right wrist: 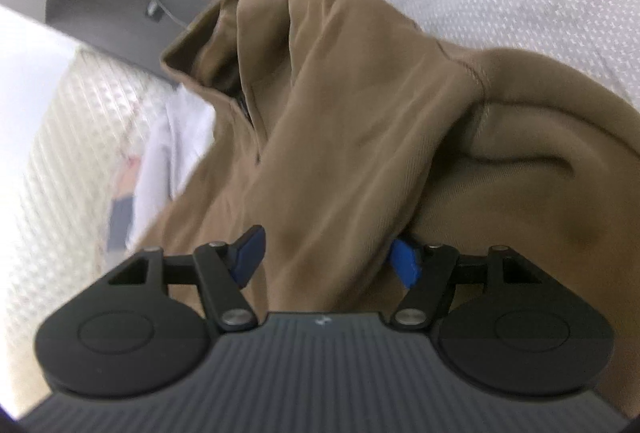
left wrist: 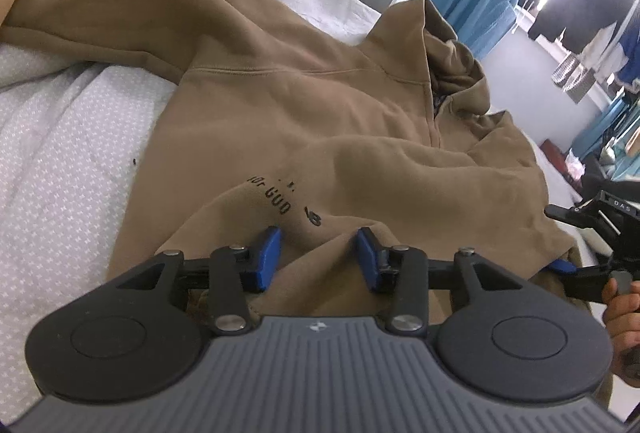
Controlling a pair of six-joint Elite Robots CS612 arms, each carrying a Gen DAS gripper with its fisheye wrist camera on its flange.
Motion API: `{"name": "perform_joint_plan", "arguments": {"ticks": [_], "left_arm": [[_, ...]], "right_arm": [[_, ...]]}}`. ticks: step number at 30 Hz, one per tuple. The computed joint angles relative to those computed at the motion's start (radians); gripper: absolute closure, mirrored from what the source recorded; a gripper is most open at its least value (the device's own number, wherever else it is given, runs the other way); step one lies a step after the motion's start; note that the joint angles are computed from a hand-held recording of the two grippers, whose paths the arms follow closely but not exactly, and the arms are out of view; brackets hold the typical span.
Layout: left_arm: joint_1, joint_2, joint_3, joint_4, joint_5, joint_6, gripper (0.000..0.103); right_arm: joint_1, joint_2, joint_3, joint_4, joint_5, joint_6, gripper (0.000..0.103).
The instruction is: Fold large clothes
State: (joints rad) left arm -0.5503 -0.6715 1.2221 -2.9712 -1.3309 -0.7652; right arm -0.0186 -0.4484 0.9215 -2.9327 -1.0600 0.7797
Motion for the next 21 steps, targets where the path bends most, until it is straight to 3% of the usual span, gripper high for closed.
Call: {"name": "perform_joint_plan", "arguments": {"ticks": [2,5,9,14,17,21], "left_arm": [[0.002,0.002,0.002,-0.022,-0.006,-0.007,0.055],[0.004,0.002,0.009,-0.045,-0.014,-0.016,0.055],[0.005,0.002,0.015,-0.084,-0.027,-0.014,0.055],[0.008,-0.005,0.046,-0.203,-0.079,-0.024,0.054],[0.007,-0.01,0.066,-0.26,-0.097,-0.024,0.054],[0.004,-0.012,0.058,-0.206,-0.095,-0.01,0.054]], "right_arm": [[-0.004,0.007,0.0,-0.038,0.001,0.028,0.05],[-0.009,0.012,-0.002,-0.05,-0.008,0.048,0.083],[-0.015,0.002,0.02,-0.115,-0.011,0.076,0.087],[-0.017,-0.033,0.072,-0.248,-0.111,0.068,0.089],[-0.024,-0.052,0.099,-0.239,-0.186,0.059,0.089],[-0.041,-0.057,0.113,-0.159,-0.222,0.081,0.089]]}}
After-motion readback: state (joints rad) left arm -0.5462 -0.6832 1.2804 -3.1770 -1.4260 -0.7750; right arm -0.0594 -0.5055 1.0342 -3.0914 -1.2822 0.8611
